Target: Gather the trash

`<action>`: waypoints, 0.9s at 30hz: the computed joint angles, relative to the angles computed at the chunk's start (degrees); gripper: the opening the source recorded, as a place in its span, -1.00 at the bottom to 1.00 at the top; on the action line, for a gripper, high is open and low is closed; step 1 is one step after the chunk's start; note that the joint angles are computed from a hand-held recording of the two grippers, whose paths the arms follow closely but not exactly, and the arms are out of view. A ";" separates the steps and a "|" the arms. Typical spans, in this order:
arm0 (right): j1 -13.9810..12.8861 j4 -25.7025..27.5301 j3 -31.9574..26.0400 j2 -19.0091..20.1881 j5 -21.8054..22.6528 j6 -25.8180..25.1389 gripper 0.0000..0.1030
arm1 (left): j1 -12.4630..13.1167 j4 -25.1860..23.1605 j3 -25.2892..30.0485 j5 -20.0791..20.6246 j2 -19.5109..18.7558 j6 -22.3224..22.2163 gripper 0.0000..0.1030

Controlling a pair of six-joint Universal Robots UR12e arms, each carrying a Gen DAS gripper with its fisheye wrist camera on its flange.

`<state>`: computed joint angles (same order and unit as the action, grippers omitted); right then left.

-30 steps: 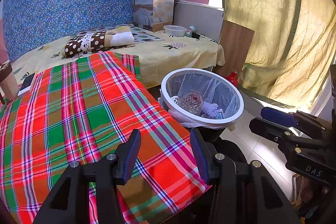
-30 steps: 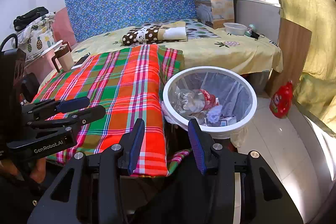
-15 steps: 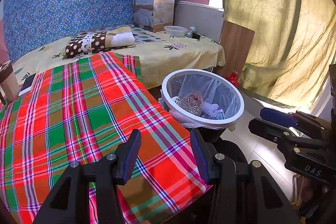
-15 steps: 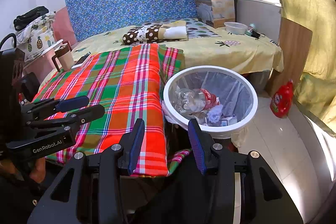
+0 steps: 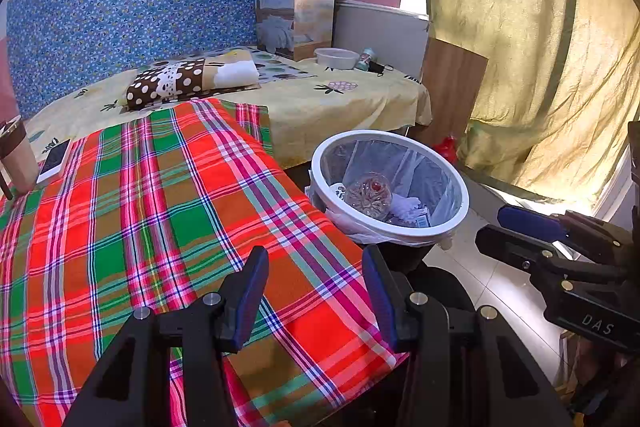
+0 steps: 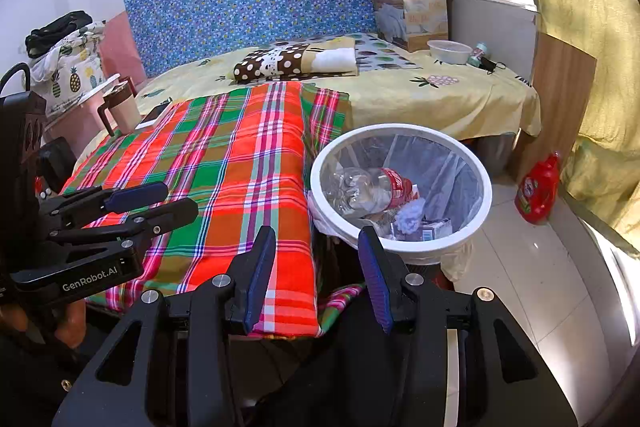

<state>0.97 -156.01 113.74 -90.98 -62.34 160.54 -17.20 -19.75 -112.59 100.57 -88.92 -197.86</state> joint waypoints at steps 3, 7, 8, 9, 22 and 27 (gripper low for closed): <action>-0.01 0.13 0.00 0.02 0.01 -0.06 -0.12 | 0.17 -0.08 -0.08 -0.41 0.10 0.02 -0.06; -0.02 0.09 0.08 -0.02 0.03 -0.10 -0.12 | 0.29 -0.05 -0.29 -0.40 0.14 0.06 -0.06; -0.03 0.08 0.03 0.04 0.04 -0.10 -0.12 | 0.33 0.01 -0.35 -0.49 0.17 0.07 -0.06; -0.02 0.11 0.06 0.02 0.03 -0.08 -0.12 | 0.35 0.02 -0.35 -0.51 0.17 0.10 -0.06; 0.00 0.18 0.10 0.04 -0.05 -0.06 -0.12 | 0.23 -0.34 -0.27 -0.52 0.08 -0.24 -0.06; 0.00 0.26 0.06 0.06 -0.05 -0.10 -0.12 | 0.29 0.04 -0.46 -0.74 0.08 -0.26 -0.06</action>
<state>0.97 -155.75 113.80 -90.91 -62.39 160.44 -16.91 -19.71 -113.05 99.83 -88.84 -198.12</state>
